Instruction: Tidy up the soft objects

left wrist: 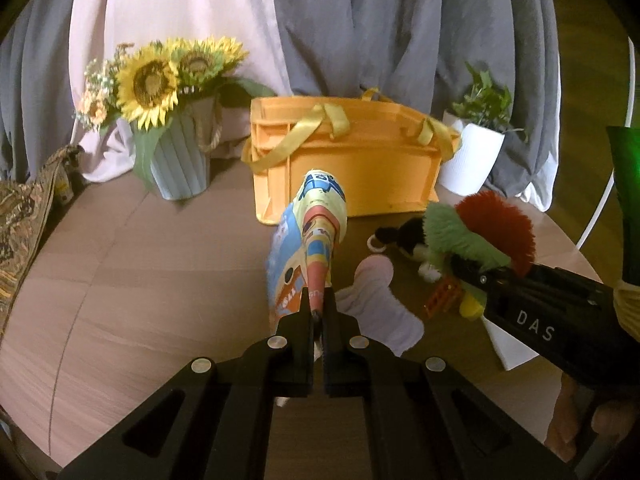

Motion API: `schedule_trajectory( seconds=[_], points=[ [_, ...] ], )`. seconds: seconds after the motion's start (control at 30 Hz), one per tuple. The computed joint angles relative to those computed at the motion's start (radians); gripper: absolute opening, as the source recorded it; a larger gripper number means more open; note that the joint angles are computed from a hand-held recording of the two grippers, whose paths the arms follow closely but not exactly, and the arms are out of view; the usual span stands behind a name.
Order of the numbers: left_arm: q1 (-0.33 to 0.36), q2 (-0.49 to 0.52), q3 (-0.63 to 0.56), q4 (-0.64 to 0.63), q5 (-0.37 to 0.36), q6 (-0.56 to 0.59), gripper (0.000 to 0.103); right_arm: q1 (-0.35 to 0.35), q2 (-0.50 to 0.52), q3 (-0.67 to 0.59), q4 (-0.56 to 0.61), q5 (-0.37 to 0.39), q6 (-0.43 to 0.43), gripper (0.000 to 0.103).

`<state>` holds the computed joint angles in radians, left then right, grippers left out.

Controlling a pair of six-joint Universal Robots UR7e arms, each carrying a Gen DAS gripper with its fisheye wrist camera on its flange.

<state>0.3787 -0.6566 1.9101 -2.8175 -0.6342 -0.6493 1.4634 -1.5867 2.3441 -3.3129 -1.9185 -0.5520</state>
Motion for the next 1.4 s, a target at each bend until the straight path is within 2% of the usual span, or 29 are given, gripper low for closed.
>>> schedule_trajectory(
  seconds=[0.57,0.8,1.4],
  points=[
    [-0.043,-0.030,-0.034,-0.162,0.055,0.204,0.005,0.114,-0.046,-0.037,0.001,-0.001,0.028,0.037],
    [-0.040,-0.019,-0.065,-0.242,0.079,0.298,0.005,0.150,-0.041,-0.058,-0.038,-0.005,0.024,0.037],
    [-0.006,0.047,-0.191,-0.464,0.048,0.629,0.005,0.209,0.006,-0.135,-0.143,-0.012,0.007,0.037]
  ],
)
